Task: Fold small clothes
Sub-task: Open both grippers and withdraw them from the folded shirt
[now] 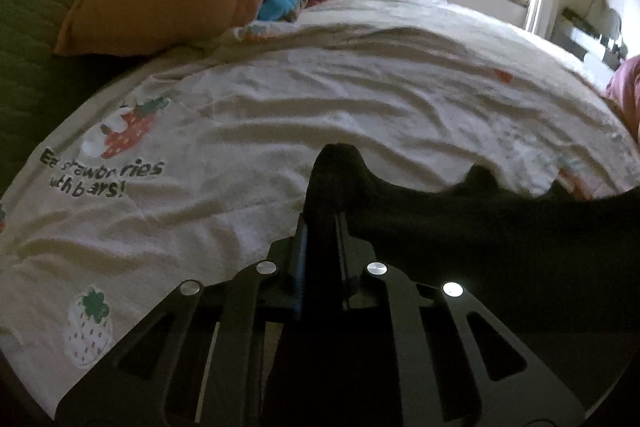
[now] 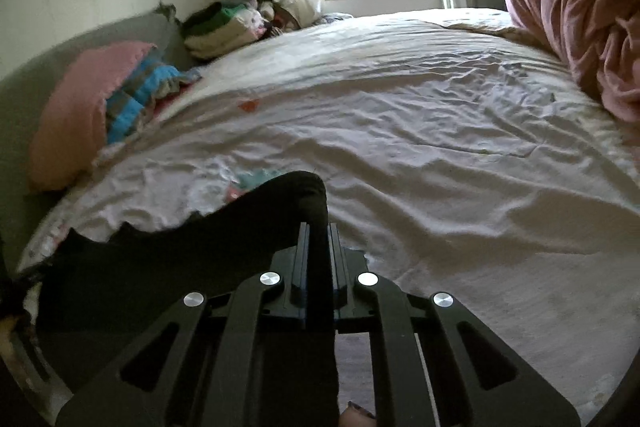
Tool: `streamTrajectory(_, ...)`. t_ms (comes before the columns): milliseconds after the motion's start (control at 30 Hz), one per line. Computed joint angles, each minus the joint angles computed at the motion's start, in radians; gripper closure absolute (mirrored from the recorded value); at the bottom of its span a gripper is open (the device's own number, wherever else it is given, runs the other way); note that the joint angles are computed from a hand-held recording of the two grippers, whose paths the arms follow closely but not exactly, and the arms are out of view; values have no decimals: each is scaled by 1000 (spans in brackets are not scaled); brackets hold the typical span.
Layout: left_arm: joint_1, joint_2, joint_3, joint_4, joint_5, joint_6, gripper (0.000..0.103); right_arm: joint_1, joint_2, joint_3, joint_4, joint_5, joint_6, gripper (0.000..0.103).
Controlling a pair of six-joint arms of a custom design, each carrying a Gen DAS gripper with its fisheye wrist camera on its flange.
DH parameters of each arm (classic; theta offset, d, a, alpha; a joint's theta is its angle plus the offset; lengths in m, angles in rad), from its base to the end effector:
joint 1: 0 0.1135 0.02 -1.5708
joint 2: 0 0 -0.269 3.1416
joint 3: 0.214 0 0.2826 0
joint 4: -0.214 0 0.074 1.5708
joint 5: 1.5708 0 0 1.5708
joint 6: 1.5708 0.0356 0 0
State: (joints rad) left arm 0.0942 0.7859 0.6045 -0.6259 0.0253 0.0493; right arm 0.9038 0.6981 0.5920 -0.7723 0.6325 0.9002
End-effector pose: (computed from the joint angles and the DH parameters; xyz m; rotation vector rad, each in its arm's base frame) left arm 0.1874 0.0168 0.2338 -0.0413 2.3777 0.0384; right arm 0.1158 0.1130 0.2378 0.2594 2.2316 0.1788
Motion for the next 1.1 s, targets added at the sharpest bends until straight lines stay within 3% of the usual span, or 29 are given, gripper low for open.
streamTrajectory(200,27,22,-41,22,15,-8,95,-48,127,-9,12,-59,-12,95)
streamTrajectory(267,30,4,-47,15,15,-2,89,-51,149,-6,3,-67,-7,94)
streamTrajectory(367,40,-44,-59,-15,23,-4,86,-37,171,-4,-17,-59,18,88)
streamTrajectory(400,45,-65,-62,-32,29,-4,85,-32,170,-4,-29,-56,34,80)
streamTrajectory(433,49,-91,-65,-53,33,-6,80,-25,172,0,-50,-48,54,73)
streamTrajectory(467,50,-121,-67,-78,33,-9,73,-18,165,2,-64,-40,67,73)
streamTrajectory(600,40,-259,-57,-206,55,-4,66,84,95,14,-157,4,171,67)
streamTrajectory(667,1,-321,-45,-266,47,-9,56,159,77,34,-184,21,204,66)
streamTrajectory(733,-58,-366,-33,-322,33,-34,54,271,109,75,-194,47,213,58)
streamTrajectory(867,-202,-395,-25,-404,-33,-110,50,424,250,172,-205,73,212,56)
streamTrajectory(1100,-272,-453,-55,-489,-52,-163,49,499,377,220,-229,-12,263,56)
